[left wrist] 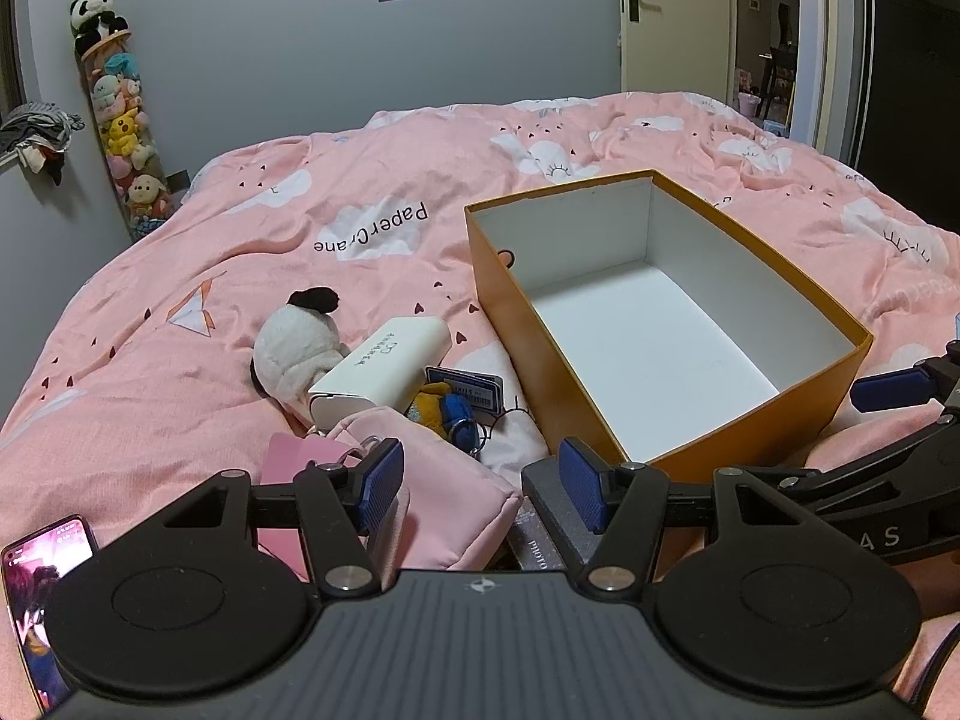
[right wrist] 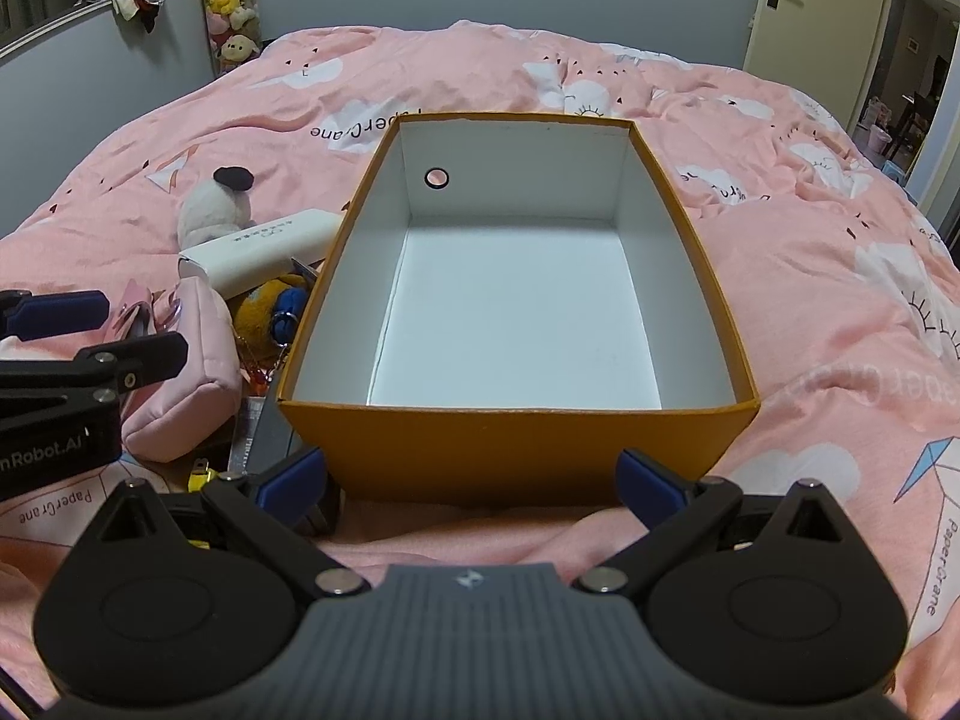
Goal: Organize objects
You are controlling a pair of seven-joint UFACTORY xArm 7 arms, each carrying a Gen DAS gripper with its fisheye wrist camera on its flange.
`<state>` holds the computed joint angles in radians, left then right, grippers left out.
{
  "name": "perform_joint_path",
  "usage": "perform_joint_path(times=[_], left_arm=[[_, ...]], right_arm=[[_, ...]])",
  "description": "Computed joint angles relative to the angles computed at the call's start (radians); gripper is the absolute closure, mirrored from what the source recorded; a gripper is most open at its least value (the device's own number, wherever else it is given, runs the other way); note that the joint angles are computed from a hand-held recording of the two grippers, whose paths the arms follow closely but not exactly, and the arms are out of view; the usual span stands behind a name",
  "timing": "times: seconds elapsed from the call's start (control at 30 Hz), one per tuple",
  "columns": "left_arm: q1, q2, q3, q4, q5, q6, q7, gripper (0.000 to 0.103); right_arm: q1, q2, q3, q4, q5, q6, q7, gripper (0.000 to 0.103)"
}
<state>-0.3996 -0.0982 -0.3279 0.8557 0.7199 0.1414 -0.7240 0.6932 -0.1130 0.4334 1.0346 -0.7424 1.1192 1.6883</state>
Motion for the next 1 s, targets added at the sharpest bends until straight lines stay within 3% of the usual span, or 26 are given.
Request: perform_joint_path(times=[0.7, 0.77, 0.87, 1.0], left_arm=[[-0.002, -0.006, 0.001, -0.011, -0.011, -0.008, 0.017, 0.033], [-0.013, -0.008, 0.014, -0.019, -0.061, -0.026, 0.069, 0.033], [-0.053, -0.014, 0.055, -0.037, -0.232, -0.057, 0.221, 0.034], [-0.083, -0.018, 0.083, -0.025, -0.430, -0.010, 0.380, 0.041]], right_arm=[[-0.002, -0.006, -0.005, -0.009, 0.023, -0.019, -0.009, 0.001], [-0.005, -0.016, -0.008, -0.019, 0.030, -0.036, -0.014, 0.001], [-0.017, -0.033, -0.007, -0.032, 0.028, -0.059, -0.022, 0.001], [-0.030, -0.044, -0.001, -0.028, -0.001, -0.076, -0.064, 0.001]])
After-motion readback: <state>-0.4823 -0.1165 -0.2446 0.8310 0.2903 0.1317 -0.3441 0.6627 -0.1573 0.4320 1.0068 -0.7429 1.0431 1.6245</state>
